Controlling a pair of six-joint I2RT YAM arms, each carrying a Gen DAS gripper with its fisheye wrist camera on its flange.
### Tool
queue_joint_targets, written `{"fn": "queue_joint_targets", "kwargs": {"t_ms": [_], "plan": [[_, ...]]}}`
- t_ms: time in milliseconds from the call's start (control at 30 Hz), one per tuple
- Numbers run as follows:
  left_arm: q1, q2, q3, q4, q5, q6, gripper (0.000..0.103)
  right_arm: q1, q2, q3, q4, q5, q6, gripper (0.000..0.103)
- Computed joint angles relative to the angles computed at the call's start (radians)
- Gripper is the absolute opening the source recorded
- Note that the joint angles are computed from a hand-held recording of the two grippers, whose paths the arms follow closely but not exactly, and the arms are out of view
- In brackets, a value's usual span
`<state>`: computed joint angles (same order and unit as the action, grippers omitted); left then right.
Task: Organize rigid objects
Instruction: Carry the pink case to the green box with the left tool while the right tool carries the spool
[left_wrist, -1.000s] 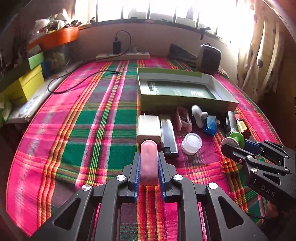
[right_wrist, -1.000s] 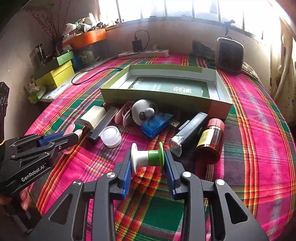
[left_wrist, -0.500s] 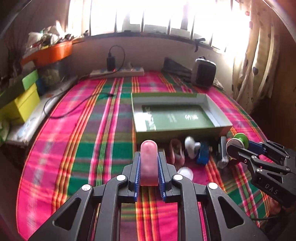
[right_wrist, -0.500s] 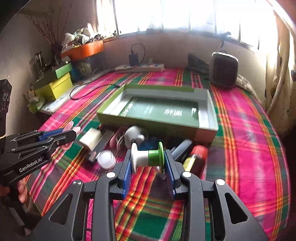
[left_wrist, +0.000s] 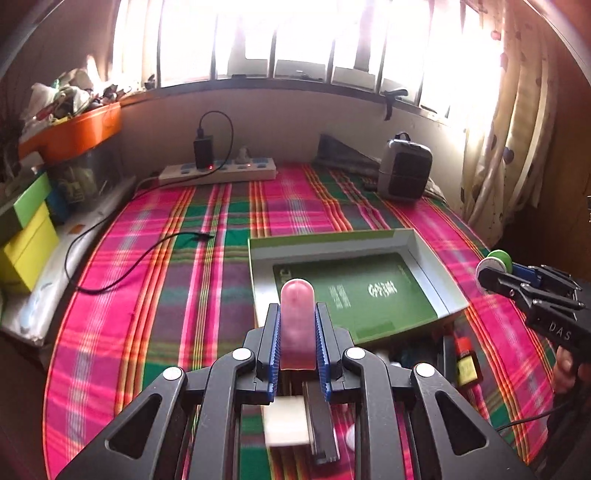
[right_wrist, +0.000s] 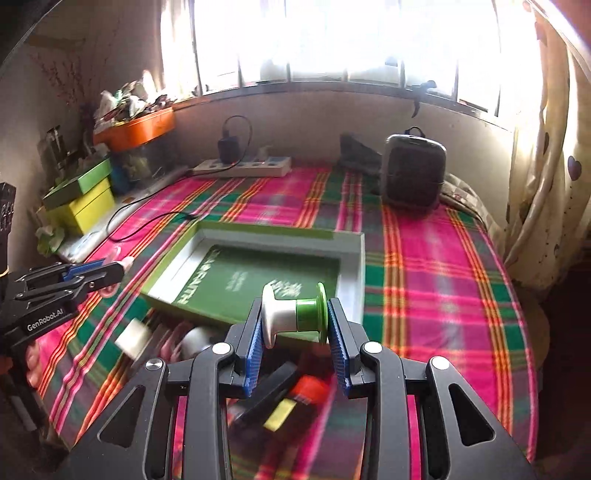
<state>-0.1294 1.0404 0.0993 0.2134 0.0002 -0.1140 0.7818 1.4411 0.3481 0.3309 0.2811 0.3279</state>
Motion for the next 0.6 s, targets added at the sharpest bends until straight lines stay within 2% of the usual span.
{"fn": "queue_joint_targets", "kwargs": {"t_ms": [300,600], "plan": [[0.047,0.382,0.148,0.182,0.041,0.021,0.017,-0.175,0.123,0.116,0.011,-0.153,-0.109,0.034],[0.05,0.634,0.274,0.233,0.047,0.02,0.017,-0.22,0.364,0.266,0.03,-0.217,-0.149,0.034]]}}
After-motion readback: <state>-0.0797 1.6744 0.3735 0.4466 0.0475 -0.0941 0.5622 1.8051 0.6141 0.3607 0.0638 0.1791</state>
